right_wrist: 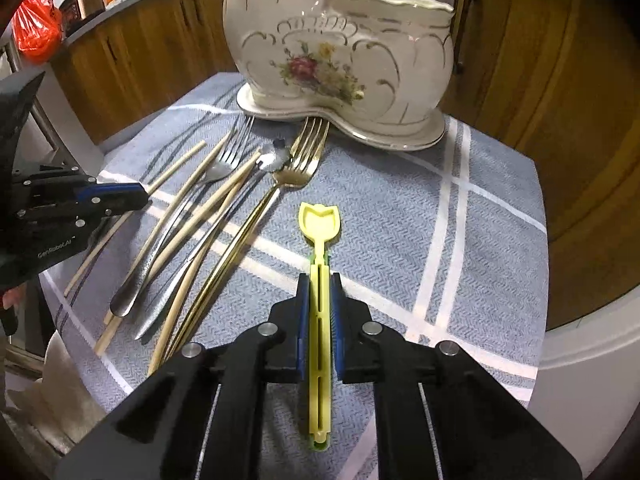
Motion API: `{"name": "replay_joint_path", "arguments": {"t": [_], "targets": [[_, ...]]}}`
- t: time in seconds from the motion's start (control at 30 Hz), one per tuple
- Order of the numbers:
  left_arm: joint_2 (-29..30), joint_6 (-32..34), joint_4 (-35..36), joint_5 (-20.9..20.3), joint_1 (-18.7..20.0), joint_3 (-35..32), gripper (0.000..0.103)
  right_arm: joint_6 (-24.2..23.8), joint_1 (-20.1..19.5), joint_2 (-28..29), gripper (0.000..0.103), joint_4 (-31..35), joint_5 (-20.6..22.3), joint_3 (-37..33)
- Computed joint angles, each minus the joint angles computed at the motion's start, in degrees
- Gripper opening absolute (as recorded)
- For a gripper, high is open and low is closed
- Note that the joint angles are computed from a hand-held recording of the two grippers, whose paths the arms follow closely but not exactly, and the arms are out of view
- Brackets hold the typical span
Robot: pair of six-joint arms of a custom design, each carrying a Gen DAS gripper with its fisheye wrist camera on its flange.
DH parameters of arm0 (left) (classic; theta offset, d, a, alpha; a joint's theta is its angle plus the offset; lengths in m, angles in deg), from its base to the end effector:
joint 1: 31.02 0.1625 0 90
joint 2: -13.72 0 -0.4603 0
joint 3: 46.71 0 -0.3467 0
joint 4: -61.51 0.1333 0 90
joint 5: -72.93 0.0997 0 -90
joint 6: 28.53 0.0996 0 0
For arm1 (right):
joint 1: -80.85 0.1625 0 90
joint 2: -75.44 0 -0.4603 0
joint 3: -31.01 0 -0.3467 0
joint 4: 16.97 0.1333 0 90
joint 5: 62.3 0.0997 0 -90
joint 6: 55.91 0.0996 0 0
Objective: Organize utensils
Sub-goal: 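Lift the chopstick with the left tool while the right tool carries the spoon to the holder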
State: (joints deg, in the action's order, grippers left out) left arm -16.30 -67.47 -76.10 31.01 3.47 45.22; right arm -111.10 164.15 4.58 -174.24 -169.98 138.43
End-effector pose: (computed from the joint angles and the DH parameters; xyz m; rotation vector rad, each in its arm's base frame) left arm -0.4117 -0.5345 -0.0022 0.4664 2.2950 -0.5664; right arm 0.0366 -0.5718 0.3602 0.9585 -2.3966 0.4011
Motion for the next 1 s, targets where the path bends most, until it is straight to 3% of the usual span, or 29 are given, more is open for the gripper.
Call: {"name": "replay_joint_path", "arguments": {"t": [0.4,0.63,0.7,0.83,1.0], "targets": [[-2.3,4.7,-11.9,3.6,-1.6,3.9,0.005,2.6,-2.0,-5.3,0.010,3.4,14.6,-1.1],[-2.4,16.4,-28.1,5.2,-3.2,3.6,0.005,4.8,-1.1,-4.1,0.010,-1.6,23.4,-3.7],[-1.9,21.4,-34.2,4.8,-3.4,2.6,0.005,6.3,-0.8,-3.3,0.010,-2.6,25.7,-5.2],[0.0,28.8,-39.8,4.1,-2.9,-2.3,0.005,9.2,0.1,-0.5,0.010,-4.6,29.1,-9.6],[4.4,38.1,-47.1,1.8,-0.5,-12.8,0.005,14.4,0.4,3.7,0.010,-4.9,34.9,-16.0]]}}
